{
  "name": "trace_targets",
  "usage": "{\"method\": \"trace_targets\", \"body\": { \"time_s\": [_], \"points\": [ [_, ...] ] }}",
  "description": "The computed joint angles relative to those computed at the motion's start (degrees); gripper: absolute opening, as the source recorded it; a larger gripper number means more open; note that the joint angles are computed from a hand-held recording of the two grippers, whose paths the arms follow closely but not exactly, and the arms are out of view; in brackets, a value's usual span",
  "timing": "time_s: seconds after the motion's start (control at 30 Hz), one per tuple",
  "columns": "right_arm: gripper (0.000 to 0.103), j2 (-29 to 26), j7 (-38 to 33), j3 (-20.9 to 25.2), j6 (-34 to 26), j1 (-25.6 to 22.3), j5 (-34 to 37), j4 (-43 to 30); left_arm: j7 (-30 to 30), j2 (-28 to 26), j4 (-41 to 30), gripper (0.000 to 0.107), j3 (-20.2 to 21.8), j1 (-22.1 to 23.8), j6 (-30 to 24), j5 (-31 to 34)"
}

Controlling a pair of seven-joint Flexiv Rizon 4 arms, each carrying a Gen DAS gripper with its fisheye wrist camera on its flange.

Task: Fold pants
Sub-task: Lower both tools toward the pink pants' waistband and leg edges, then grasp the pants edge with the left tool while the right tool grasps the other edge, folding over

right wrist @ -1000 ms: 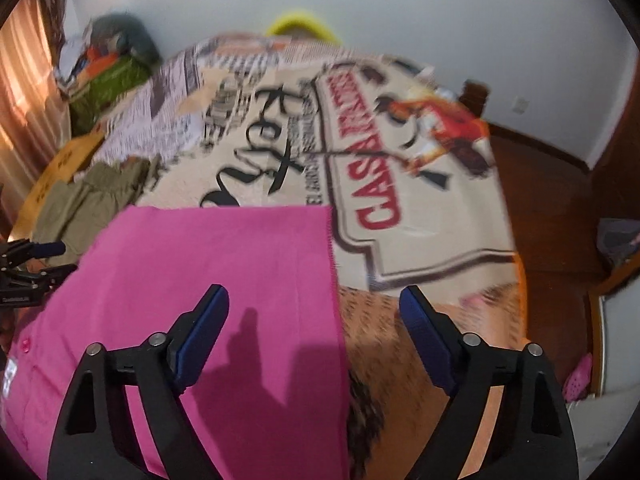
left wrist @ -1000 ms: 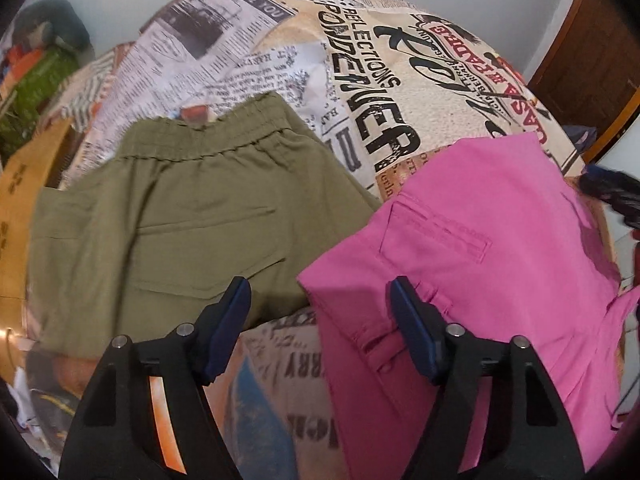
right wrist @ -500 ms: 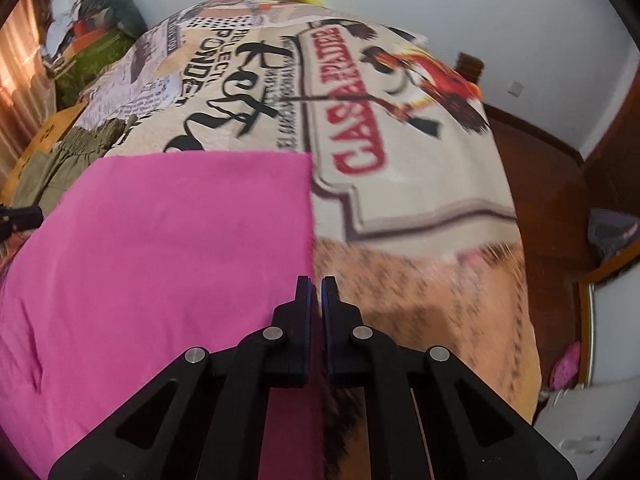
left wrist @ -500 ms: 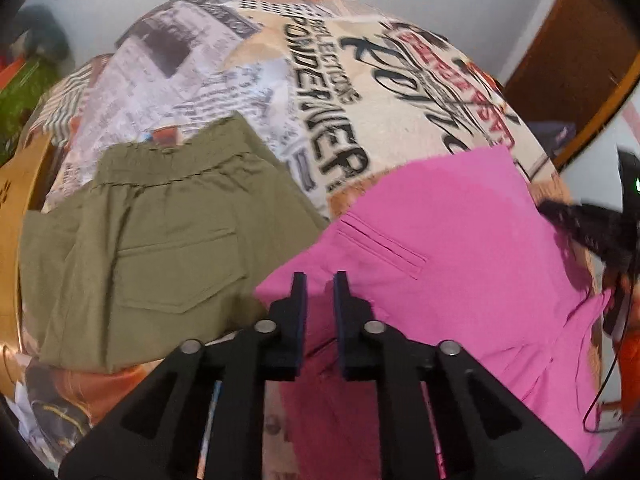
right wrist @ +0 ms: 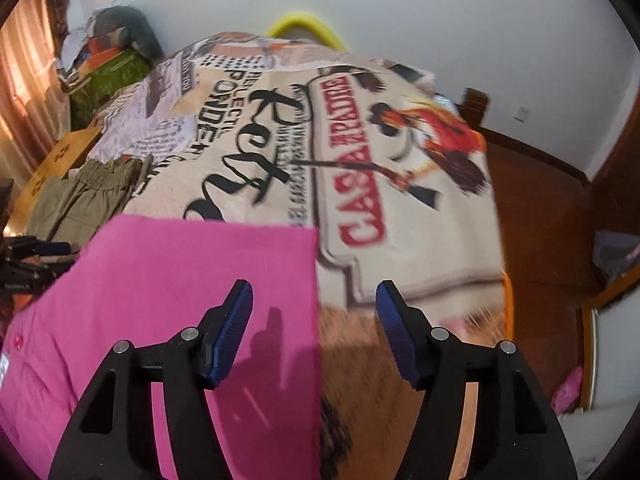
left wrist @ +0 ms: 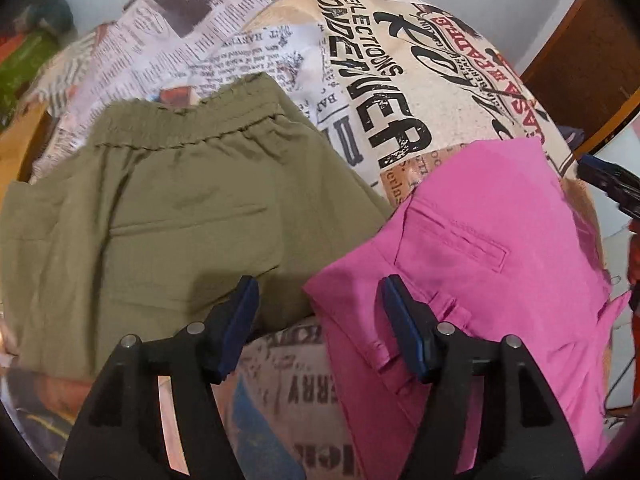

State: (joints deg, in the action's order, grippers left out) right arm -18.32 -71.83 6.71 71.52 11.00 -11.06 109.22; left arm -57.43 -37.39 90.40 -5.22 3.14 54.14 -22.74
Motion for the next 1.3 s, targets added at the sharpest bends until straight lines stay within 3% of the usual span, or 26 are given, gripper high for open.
{"method": "trace_targets", "body": {
  "time_s": [0.07,0.2,0.3,0.33,0.37,0.4,0.5,0.73,1.0,1.3],
  "points": [
    [0.060,-2.9,-2.1,0.9,-2.1,-0.6,1.4,-3.6,0.7,-0.6,-0.2,0.063,-1.1,0.7,-0.6,-1.3],
    [0.062,-7.7,-4.4,2.4,-6.8,-1.1,4.4,-8.8,4.7,-1.4,-0.3,0.042,-4.4,3.6,-4.2,-6.7],
    [0.056,-8.7,-3.6,1.4,-2.3,0.0,4.0,-8.1,6.1,-1.3,-0.2,0.036,-4.2,3.2,-4.2,-7.8],
    [0.043,-9.1,-4.2,2.3,-2.4,-0.5,4.9,-8.8,6.8,-1.2,0.0,0.028,-4.2,2.9,-3.7,-7.9],
    [0.018,-8.9,-4.7,3.2,-5.9,-1.0,5.6,-10.1,8.0,-0.8,0.7,0.025,-4.2,2.7,-2.4,-7.9],
    [0.004,-9.1,-5.2,3.6,-6.6,-1.0,6.2,-10.6,8.9,-0.5,1.3,0.023,-4.0,2.2,-1.1,-7.7],
    [0.003,-7.6,-4.3,1.8,-5.4,1.2,4.2,-8.4,9.4,0.0,1.6,0.011,-3.1,1.1,1.1,-6.3],
    [0.002,-3.4,0.6,-1.0,-0.3,2.2,0.8,-5.3,8.7,2.8,1.7,0.010,-3.1,0.8,6.2,-6.4],
    [0.002,3.0,8.8,-4.0,4.5,2.8,-5.2,-3.5,14.7,10.0,4.7,0.010,-6.9,1.4,12.1,-12.6],
    [0.002,13.4,10.6,0.1,6.5,0.4,-3.9,4.7,21.5,19.4,13.4,0.009,-5.7,0.0,11.2,-20.0]
  ]
}}
